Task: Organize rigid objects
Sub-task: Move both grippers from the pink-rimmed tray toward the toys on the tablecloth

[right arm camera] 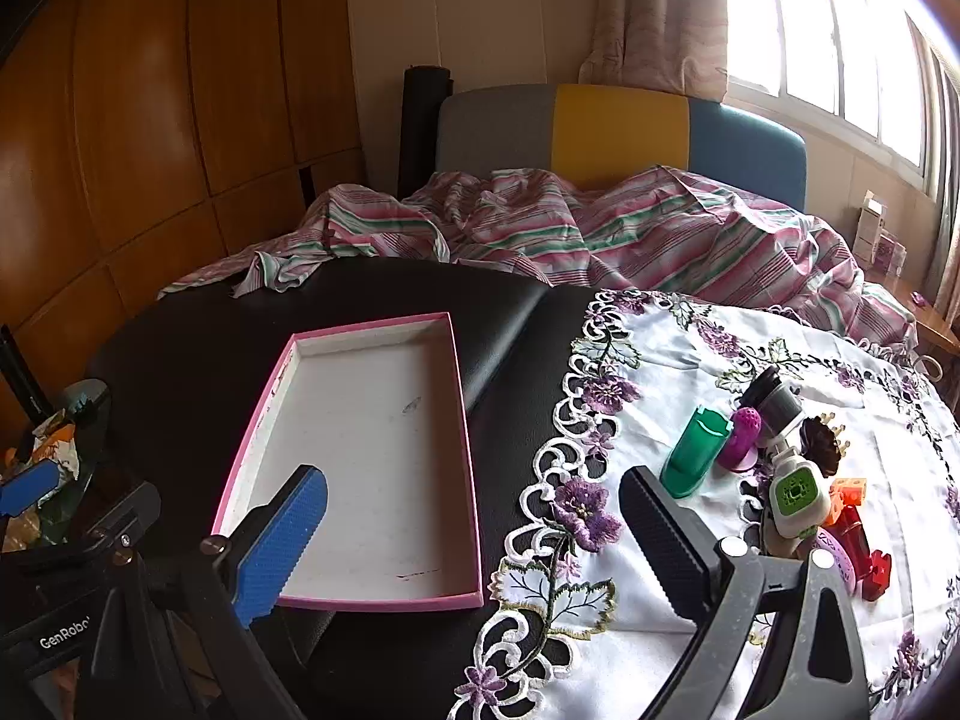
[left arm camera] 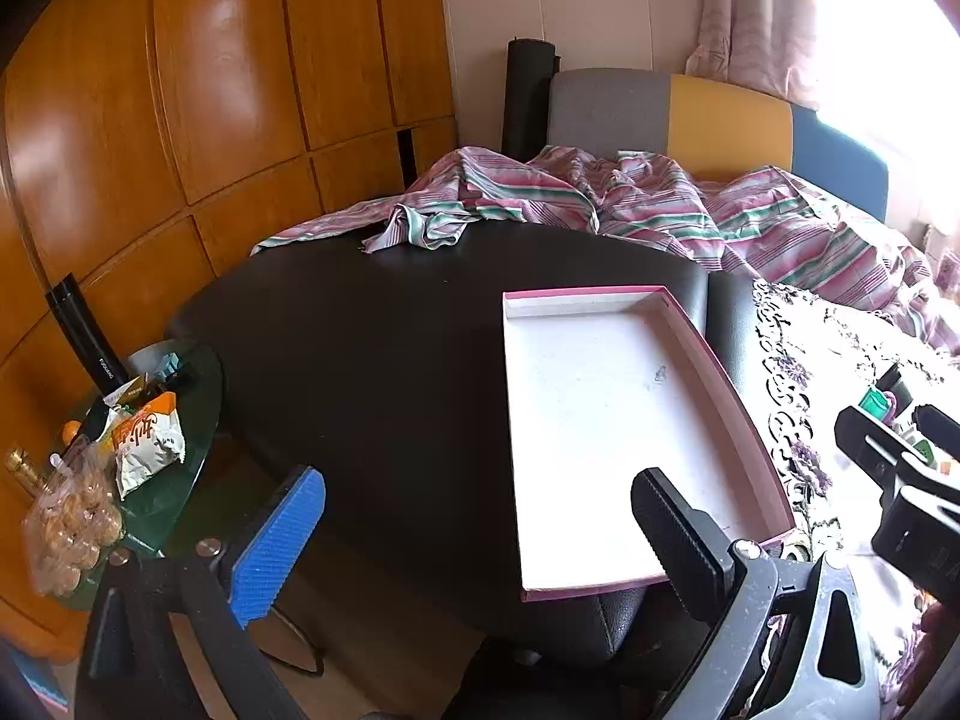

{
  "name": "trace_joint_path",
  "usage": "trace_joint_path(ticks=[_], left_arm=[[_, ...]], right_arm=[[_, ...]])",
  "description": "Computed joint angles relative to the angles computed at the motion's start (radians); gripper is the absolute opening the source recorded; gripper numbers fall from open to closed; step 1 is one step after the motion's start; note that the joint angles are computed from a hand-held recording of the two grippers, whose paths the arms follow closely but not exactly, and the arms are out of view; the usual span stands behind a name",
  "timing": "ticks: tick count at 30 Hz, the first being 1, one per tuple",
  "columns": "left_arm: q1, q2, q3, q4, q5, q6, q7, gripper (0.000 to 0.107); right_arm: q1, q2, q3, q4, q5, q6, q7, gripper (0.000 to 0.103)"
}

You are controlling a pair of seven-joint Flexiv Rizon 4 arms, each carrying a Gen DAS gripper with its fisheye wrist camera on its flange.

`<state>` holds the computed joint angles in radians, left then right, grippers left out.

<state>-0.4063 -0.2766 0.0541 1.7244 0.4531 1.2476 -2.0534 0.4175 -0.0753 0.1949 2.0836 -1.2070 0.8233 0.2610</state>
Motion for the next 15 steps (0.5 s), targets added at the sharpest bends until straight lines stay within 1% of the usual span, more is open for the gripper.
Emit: trace_joint_path(ticks=[2, 5, 7, 9, 11, 15], left_arm=[[0.001, 0.006, 0.002, 0.001, 0.001, 0.002, -0.002, 0.103], [-0.006, 0.017, 0.015, 0.002, 0.039, 0.017, -0.023, 0.103], [0.005, 0.022, 0.007, 0.010, 0.034, 0.031, -0.012, 0.103], [0.016, 0.020, -0.004, 0.012, 0.014, 0.033, 0.010, 0.103], [0.047, 0.018, -0.043, 0.029, -0.068, 0.033, 0.086, 0.103], [0.037, 0.016, -0.047, 0.038, -0.101, 0.063, 0.134, 0.103]], right_arm=[[-0.004, -0.001, -0.004, -0.002, -0.004, 0.015, -0.003, 0.100], [-0.006, -0.009, -0.007, -0.013, 0.002, 0.023, -0.028, 0.100], [-0.004, -0.010, -0.006, -0.016, 0.005, 0.020, -0.036, 0.100], [-0.001, -0.003, -0.004, -0.012, 0.007, 0.012, -0.030, 0.100], [0.001, 0.009, 0.002, -0.004, 0.009, -0.005, -0.022, 0.100], [-0.004, 0.039, 0.013, 0.019, 0.031, -0.028, -0.015, 0.100]])
